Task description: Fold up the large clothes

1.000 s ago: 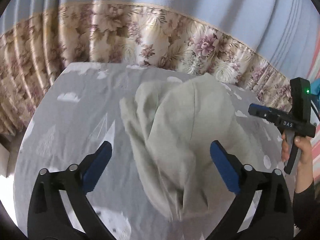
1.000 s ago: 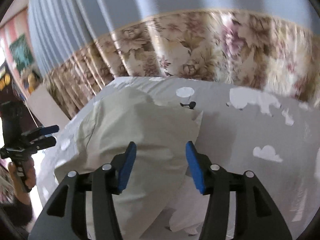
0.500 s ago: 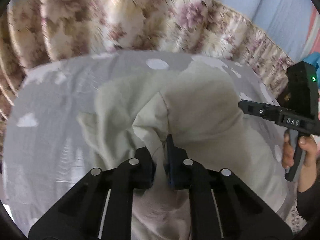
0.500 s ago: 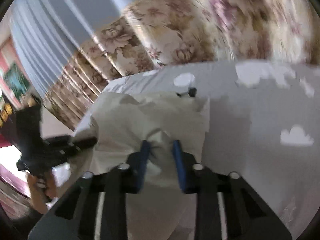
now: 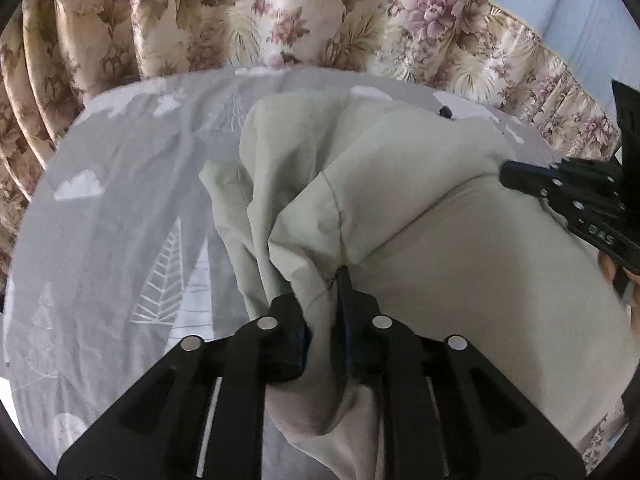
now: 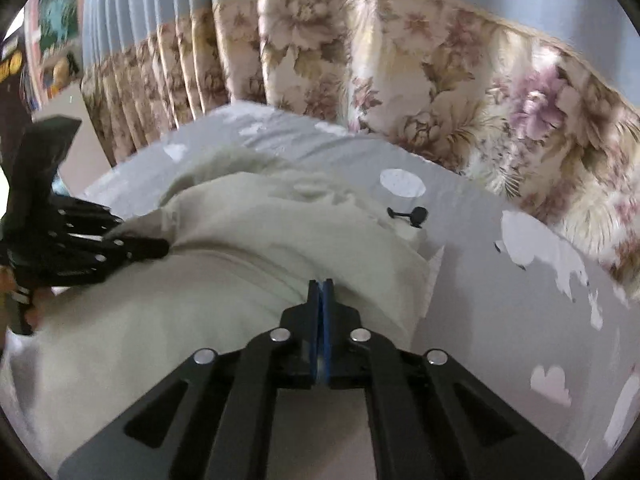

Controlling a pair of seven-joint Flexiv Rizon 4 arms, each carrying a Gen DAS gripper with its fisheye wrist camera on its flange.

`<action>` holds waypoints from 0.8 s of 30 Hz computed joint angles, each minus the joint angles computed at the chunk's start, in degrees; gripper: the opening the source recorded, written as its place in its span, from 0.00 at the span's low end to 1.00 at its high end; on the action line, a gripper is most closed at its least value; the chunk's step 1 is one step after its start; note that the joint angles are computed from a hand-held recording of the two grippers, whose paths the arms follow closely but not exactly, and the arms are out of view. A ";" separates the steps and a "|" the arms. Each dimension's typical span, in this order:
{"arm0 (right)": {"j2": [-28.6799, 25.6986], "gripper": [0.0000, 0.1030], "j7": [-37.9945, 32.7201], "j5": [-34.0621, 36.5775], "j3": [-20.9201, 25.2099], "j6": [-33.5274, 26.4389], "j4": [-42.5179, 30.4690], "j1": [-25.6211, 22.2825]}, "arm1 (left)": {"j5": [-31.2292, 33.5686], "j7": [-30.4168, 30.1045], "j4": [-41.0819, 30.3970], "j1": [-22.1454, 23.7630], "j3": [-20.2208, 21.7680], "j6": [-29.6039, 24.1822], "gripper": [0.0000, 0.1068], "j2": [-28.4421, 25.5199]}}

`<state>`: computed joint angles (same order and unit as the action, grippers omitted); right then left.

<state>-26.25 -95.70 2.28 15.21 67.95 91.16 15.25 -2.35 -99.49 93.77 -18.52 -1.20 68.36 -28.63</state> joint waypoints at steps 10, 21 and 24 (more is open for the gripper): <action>11.50 0.38 1.90 10.45 1.91 11.58 14.45 -1.62 | 11.55 -14.82 4.07 -6.11 4.81 1.68 0.77 8.03; 11.17 0.39 1.11 0.58 2.82 15.67 22.89 -1.37 | 6.68 -16.32 11.47 -2.25 -0.77 4.81 0.87 5.98; 11.92 0.39 3.85 -2.82 0.12 16.08 24.02 0.85 | 13.45 -21.50 7.55 -8.45 5.61 0.60 0.87 5.78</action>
<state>-14.33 -91.85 -0.54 15.33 84.03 115.17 16.11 11.10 -120.99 101.32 -26.97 4.41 68.96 -22.85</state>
